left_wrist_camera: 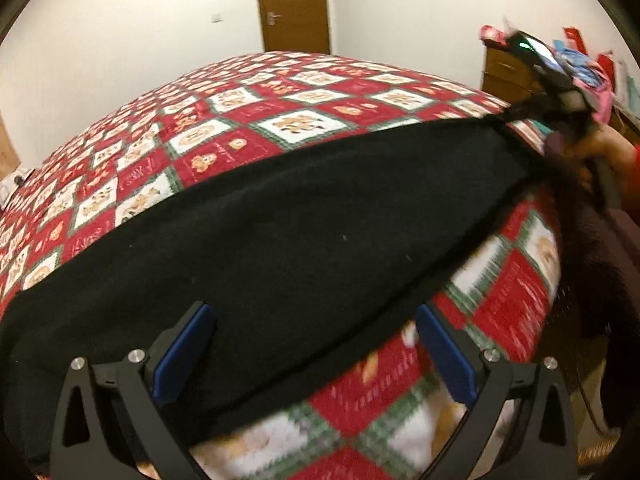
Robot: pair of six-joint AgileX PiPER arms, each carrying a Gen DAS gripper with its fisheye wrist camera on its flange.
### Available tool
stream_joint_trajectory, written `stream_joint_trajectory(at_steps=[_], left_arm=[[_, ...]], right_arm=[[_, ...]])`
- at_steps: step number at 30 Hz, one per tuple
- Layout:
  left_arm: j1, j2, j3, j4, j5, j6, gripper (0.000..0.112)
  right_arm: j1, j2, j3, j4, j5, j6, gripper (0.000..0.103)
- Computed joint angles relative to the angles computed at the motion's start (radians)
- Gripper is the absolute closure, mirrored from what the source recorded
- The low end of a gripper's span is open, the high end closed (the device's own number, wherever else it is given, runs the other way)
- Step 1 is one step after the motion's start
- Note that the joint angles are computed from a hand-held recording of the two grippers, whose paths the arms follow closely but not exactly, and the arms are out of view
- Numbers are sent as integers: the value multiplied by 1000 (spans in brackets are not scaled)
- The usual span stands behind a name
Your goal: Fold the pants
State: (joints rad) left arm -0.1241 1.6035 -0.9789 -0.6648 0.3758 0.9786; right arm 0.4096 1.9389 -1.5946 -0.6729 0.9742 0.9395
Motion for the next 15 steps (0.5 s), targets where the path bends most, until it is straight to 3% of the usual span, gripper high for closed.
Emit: stream_joint_trajectory(at_steps=[3,6,10,15], left_arm=[[77,-72,66,-109,34,151,9],[189,-122,110,-171,89,225,9],[314,-165,156,-167,87,237,9],[479,-168,181,-200,107,262,11]], right_arm=[[116,-79,90,-210,83,240,60],[243,-152,155,-268,37,288,60],[360,-142,130,-95,-194,162,60],[439,48,-82,151,-305,-88,60]])
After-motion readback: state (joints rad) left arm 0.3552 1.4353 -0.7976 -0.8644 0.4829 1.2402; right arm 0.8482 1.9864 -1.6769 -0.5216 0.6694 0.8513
